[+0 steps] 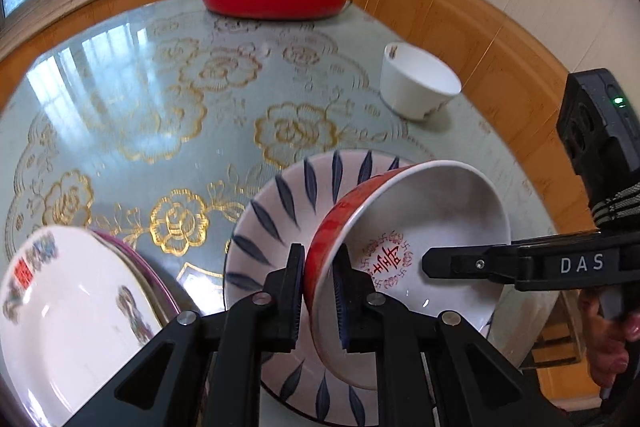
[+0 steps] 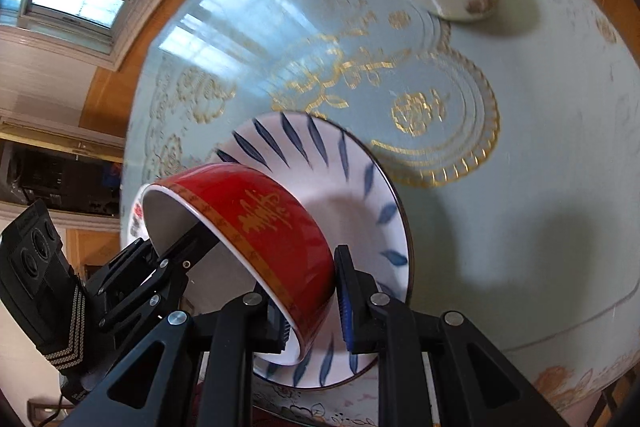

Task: Organize plates and bowls
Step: 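Lift the red bowl and lower it onto the blue-striped plate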

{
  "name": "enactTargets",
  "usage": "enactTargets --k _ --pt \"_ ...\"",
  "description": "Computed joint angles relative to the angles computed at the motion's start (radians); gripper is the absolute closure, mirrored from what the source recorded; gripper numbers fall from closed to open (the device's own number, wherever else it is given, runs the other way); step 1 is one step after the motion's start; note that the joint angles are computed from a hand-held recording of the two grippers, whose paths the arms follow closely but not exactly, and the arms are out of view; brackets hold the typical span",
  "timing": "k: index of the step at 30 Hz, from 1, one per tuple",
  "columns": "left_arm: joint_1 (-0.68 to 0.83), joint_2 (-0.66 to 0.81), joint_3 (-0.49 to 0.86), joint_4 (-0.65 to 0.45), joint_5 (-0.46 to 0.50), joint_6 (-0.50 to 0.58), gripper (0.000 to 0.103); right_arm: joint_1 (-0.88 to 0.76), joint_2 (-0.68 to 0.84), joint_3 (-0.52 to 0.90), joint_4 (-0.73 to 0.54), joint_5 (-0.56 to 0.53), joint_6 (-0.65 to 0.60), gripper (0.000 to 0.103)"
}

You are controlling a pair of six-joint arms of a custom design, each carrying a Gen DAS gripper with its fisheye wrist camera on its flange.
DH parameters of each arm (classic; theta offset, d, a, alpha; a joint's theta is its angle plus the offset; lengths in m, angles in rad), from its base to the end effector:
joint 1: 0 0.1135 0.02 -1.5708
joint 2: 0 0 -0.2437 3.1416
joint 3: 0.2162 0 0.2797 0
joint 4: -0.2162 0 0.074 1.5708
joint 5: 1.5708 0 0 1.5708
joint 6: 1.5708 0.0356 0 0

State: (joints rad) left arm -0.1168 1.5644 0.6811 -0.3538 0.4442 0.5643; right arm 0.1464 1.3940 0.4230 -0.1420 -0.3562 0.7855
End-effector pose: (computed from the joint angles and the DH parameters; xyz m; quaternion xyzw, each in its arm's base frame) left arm 0.2693 -0.0470 0.0839 0.3558 0.8944 -0.1759 0.2062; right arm 0.2241 0.0456 0.0655 0.2629 0.9226 0.2545 0.1220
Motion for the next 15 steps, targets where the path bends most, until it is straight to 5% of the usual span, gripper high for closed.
enactTargets --k 15 --pt "-0.011 0.086 0.006 0.036 -0.059 -0.025 0.087 0.092 0.062 0.045 -0.009 0.098 0.044 0.083"
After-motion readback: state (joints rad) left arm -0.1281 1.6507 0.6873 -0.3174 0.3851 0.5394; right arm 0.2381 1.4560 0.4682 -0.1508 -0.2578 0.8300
